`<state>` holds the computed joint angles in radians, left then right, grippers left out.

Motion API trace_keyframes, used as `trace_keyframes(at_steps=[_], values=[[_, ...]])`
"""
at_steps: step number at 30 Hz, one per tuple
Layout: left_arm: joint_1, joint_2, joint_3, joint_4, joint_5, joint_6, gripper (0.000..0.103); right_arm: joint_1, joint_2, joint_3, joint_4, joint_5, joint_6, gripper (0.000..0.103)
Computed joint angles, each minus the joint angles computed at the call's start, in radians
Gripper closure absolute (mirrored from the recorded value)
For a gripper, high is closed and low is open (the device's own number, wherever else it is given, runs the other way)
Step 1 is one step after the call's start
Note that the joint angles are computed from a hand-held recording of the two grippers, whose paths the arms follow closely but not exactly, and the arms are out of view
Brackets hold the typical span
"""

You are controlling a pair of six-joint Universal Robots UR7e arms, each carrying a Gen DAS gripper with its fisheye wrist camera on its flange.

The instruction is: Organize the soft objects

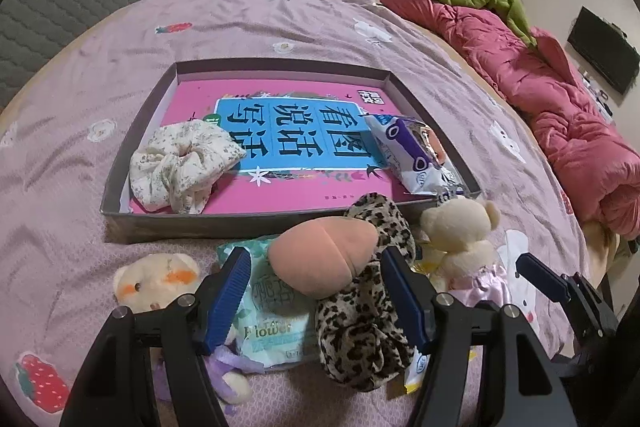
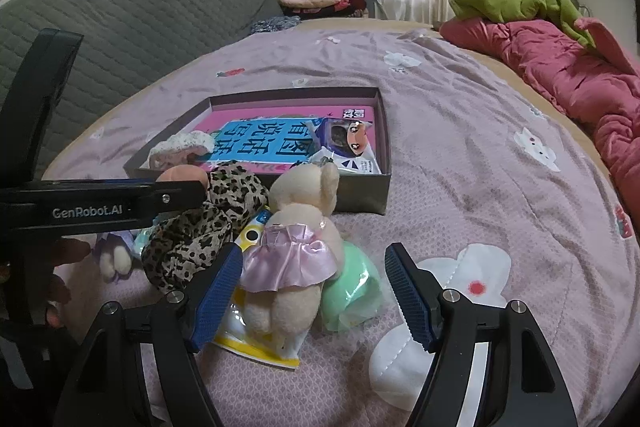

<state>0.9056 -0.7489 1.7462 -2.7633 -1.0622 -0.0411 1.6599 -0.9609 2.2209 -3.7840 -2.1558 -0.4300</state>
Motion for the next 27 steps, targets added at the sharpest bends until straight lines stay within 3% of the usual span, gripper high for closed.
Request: trace_keyframes(at_steps=[17,20,27], values=[[0.019,0.017,-0.022,-0.003,-0.049,0.002,0.050,0.009,0.082,-0.072,-0.004,-0.039,-0.086,0.028],[0.025,0.018,-0.024,-0.011,-0.062,0.001,0.051,0.004,0.085,-0.074,0.000,-0.028,-0.096,0.041],[0.037,0.019,-0.026,-0.030,-0.090,0.003,0.053,-0.001,0.084,-0.067,-0.036,-0.011,-0.130,0.057]])
